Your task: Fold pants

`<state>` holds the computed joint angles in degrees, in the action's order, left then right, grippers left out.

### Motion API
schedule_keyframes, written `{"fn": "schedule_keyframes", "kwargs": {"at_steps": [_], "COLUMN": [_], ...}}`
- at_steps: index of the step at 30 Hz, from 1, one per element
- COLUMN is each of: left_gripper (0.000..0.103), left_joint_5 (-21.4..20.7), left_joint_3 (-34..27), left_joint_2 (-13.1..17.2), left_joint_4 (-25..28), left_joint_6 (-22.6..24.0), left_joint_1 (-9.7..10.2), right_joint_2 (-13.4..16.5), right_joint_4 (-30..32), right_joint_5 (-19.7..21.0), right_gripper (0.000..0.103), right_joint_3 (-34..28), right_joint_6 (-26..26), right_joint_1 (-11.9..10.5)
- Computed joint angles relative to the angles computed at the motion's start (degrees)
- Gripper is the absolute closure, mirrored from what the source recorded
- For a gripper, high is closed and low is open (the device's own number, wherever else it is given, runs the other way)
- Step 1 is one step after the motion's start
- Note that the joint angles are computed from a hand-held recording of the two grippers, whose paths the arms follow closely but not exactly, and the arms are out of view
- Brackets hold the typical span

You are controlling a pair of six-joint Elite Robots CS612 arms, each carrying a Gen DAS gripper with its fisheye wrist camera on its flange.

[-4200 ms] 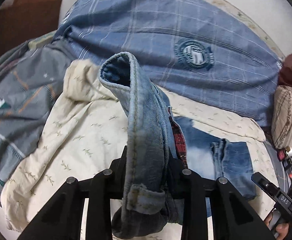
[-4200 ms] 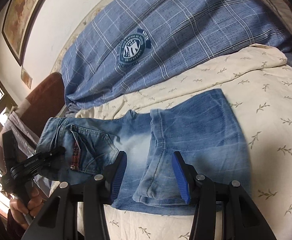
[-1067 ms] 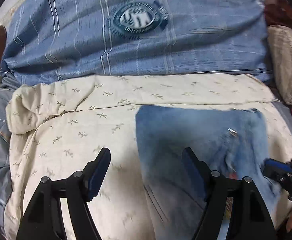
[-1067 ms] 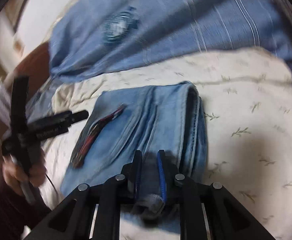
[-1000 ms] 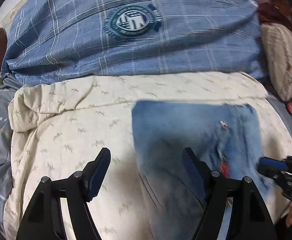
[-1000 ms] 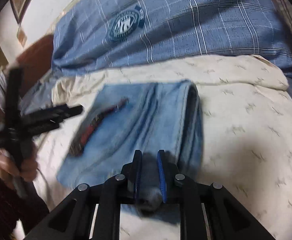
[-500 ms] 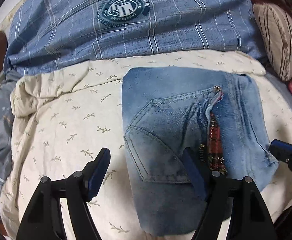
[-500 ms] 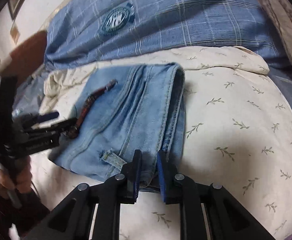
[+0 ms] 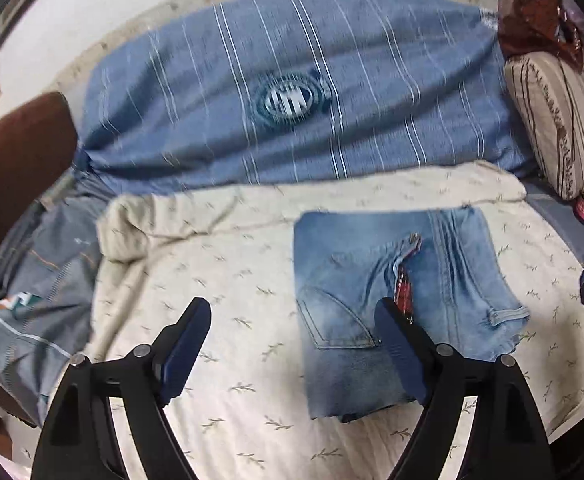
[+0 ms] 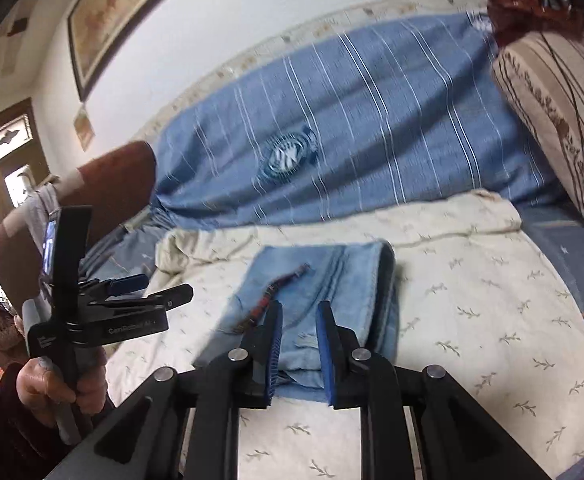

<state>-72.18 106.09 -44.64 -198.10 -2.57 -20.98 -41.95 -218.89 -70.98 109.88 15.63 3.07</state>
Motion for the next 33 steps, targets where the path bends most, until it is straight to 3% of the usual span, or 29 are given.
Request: {"fn": "schedule_keyframes", "kwargs": {"at_steps": [1, 2, 4, 11, 18, 22, 28, 31, 32, 33], "left_gripper": [0.018, 0.018, 0.018, 0.018, 0.017, 0.017, 0.017, 0.017, 0.017, 0.017], "left_joint_5": [0.6, 0.9, 2.1, 3.1, 4.9, 4.8, 4.8, 4.6, 4.3, 4.0], "left_joint_3": [0.5, 0.8, 1.7, 3.1, 2.8, 2.0, -0.3, -1.5, -1.7, -1.8], "left_joint_2": [-0.3, -0.6, -1.0, -1.6, -0.6, 0.2, 2.2, 3.2, 3.5, 3.6], "left_joint_4": [-1.1, -1.9, -3.7, -5.7, -6.7, -5.2, 1.8, 6.7, 7.1, 7.6], "left_joint_6": [0.1, 0.4, 0.9, 0.9, 1.0, 0.6, -1.8, -3.7, -4.2, -4.7], "left_joint_1": [-0.11, -0.1, -0.41, -0.49, -0.58, 0.01, 1.82, 2.78, 2.99, 3.19], "right_joint_2": [0.1, 0.2, 0.6, 1.0, 1.2, 1.3, 1.3, 1.3, 1.3, 1.3], "right_joint_4": [-0.8, -1.2, -3.1, -1.1, 0.8, 0.9, 5.9, 10.3, 11.3, 13.3], "right_joint_5": [0.2, 0.1, -1.6, -3.5, -3.7, -3.8, -6.8, -8.7, -8.6, -8.5], "right_gripper": [0.068, 0.048, 0.032, 0.032, 0.032, 0.032, 0.033, 0.047, 0.062, 0.069], "right_joint_3": [-0.1, -0.1, -0.3, -1.7, -2.5, -2.8, -3.5, -4.2, -4.4, -4.8], "right_joint_6": [0.3, 0.6, 1.9, 3.3, 1.3, 1.0, 1.8, 1.5, 1.3, 0.7], "right_joint_1": [0.1, 0.1, 0.5, 1.2, 2.0, 2.1, 2.4, 2.5, 2.4, 2.5]}}
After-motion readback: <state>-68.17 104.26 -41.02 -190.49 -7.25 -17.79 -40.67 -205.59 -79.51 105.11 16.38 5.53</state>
